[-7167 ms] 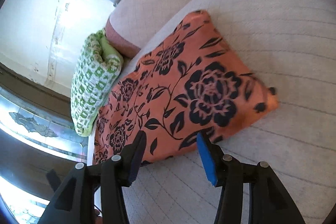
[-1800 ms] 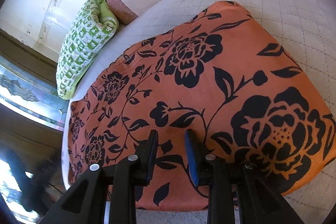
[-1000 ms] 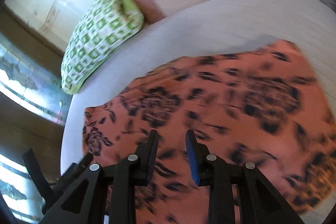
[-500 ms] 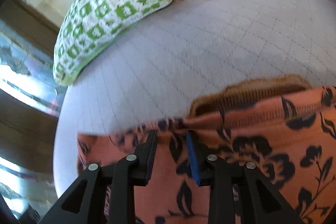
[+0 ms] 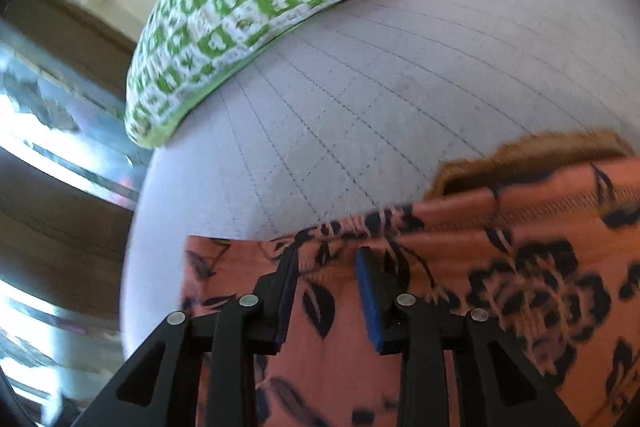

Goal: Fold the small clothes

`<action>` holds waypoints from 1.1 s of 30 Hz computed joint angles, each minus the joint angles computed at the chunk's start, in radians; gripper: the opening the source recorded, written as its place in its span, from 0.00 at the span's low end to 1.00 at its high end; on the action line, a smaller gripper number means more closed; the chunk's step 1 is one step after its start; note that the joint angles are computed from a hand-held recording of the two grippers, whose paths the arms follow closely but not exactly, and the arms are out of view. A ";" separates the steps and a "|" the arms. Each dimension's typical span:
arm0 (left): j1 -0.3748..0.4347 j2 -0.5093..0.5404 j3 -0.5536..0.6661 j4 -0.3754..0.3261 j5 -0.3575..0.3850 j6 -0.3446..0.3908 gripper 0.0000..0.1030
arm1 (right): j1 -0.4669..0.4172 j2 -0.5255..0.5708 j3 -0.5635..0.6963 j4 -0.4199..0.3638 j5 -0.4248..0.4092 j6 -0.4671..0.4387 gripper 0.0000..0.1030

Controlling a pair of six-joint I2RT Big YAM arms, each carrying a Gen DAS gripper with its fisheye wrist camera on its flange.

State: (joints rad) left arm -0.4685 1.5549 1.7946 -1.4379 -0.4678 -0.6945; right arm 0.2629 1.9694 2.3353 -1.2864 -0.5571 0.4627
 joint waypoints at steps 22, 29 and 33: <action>-0.087 0.012 0.019 0.079 -0.034 0.109 0.97 | -0.385 -0.462 -0.619 0.188 0.053 -0.093 0.33; -0.116 -0.014 -0.032 0.113 0.059 0.162 0.98 | -0.358 -0.546 -0.758 0.065 0.082 -0.205 0.35; -0.127 -0.056 -0.054 0.133 0.022 0.163 0.97 | -0.382 -0.586 -0.784 0.118 0.008 -0.164 0.35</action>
